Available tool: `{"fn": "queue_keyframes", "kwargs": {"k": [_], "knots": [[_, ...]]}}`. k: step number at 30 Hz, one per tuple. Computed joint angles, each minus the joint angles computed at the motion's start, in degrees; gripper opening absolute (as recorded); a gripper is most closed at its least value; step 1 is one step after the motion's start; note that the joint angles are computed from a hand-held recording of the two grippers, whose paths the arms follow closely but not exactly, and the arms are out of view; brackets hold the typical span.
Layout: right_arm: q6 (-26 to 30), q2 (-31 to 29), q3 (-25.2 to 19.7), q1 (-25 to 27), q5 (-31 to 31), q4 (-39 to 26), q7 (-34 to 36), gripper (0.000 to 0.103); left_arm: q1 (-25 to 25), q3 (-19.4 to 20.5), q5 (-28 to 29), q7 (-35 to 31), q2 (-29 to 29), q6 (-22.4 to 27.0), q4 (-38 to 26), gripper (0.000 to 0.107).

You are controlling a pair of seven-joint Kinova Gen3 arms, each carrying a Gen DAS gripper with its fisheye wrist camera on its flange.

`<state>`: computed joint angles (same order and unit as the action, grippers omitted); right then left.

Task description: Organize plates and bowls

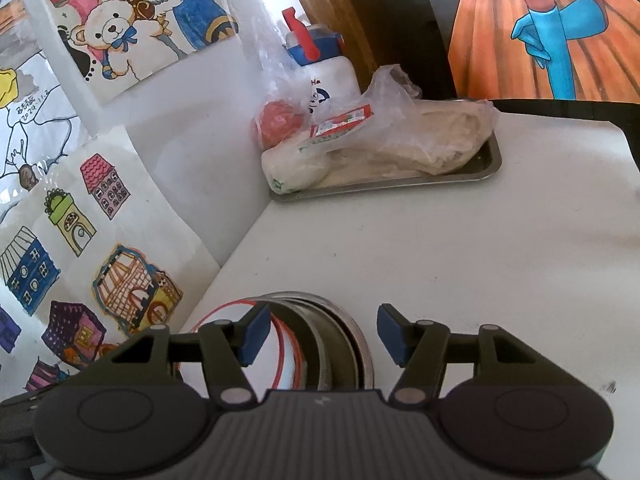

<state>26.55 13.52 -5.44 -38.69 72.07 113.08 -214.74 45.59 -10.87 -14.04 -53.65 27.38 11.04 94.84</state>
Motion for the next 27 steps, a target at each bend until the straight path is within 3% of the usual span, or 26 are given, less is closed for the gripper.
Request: {"fn": "queue_keyframes", "kwargs": {"k": [8, 16, 23, 27], "knots": [[-0.93, -0.62, -0.13, 0.35, 0.49, 0.73, -1.84, 0.066, 0.32, -0.24, -0.09, 0.58, -0.28, 0.20, 0.14, 0.077], [2.37, -1.59, -1.59, -0.56, 3.07, 1.64, -5.47, 0.069, 0.96, -0.68, -0.09, 0.59, -1.30, -1.50, 1.61, 0.077], [6.74, -2.93, -4.39, -1.43, 8.13, 4.29, -12.36, 0.075, 3.46, -3.24, 0.53, -0.07, -2.69, -4.70, 4.22, 0.083], [10.59, -4.12, -6.43, -2.20, 9.86, 5.92, -15.43, 0.077, 7.23, -7.53, 2.39, -0.77, -3.16, -7.11, 6.04, 0.085]]}}
